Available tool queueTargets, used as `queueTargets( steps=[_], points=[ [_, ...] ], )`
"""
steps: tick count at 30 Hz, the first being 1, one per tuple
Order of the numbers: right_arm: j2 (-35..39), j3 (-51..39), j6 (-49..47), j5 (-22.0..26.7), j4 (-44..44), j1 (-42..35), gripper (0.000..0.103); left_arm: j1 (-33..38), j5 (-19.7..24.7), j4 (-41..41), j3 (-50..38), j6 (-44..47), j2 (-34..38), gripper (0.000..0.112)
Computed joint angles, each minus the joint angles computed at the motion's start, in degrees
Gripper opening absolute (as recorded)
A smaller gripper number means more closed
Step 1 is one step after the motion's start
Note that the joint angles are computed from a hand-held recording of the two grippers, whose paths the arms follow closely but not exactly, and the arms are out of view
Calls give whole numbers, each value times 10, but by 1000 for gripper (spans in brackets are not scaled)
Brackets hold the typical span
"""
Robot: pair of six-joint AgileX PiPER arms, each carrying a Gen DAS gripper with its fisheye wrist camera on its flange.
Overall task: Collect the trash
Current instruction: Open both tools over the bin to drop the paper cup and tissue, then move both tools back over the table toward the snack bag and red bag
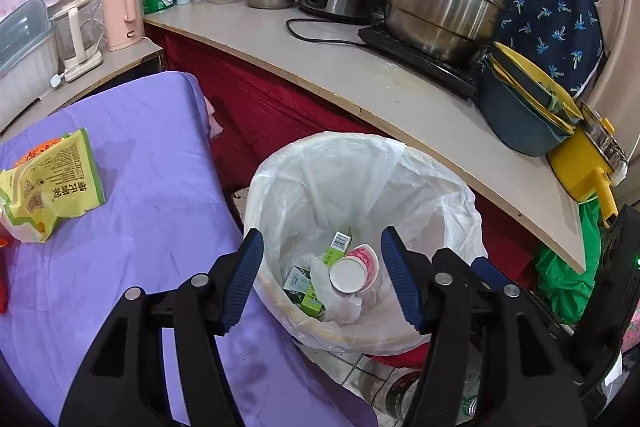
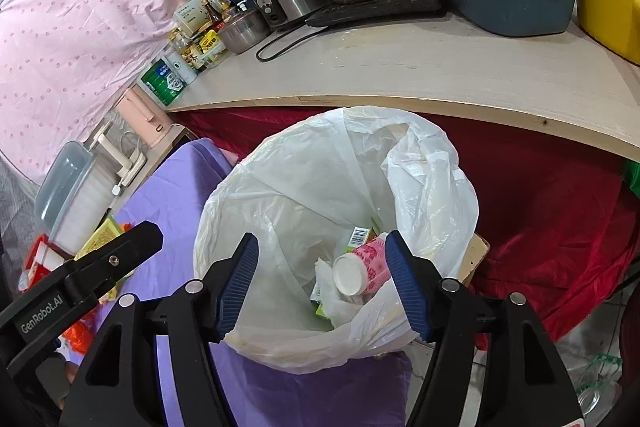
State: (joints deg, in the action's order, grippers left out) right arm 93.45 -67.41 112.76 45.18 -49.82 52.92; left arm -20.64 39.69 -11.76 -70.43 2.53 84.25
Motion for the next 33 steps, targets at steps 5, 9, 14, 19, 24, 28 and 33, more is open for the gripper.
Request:
queueTargets(
  steps=[5, 9, 14, 19, 24, 28, 33],
  points=[
    [11, -28, -22, 11, 6, 12, 64, 17, 3, 2, 7, 0, -15, 58],
    [28, -62, -46, 23, 12, 24, 65, 33, 4, 14, 15, -6, -28, 58],
    [52, -107, -71, 38, 18, 41, 65, 70, 11, 6, 24, 8, -44, 58],
    [76, -151, -93, 46, 26, 55, 65, 108, 19, -8, 34, 29, -62, 58],
    [107, -205, -122, 62, 40, 70, 65, 165, 31, -30, 41, 63, -81, 58],
    [133, -252, -150, 74, 55, 78, 65, 223, 47, -58, 43, 100, -92, 58],
    [183, -344, -198, 98, 82, 91, 65, 301, 67, -86, 44, 151, -101, 58]
  ],
)
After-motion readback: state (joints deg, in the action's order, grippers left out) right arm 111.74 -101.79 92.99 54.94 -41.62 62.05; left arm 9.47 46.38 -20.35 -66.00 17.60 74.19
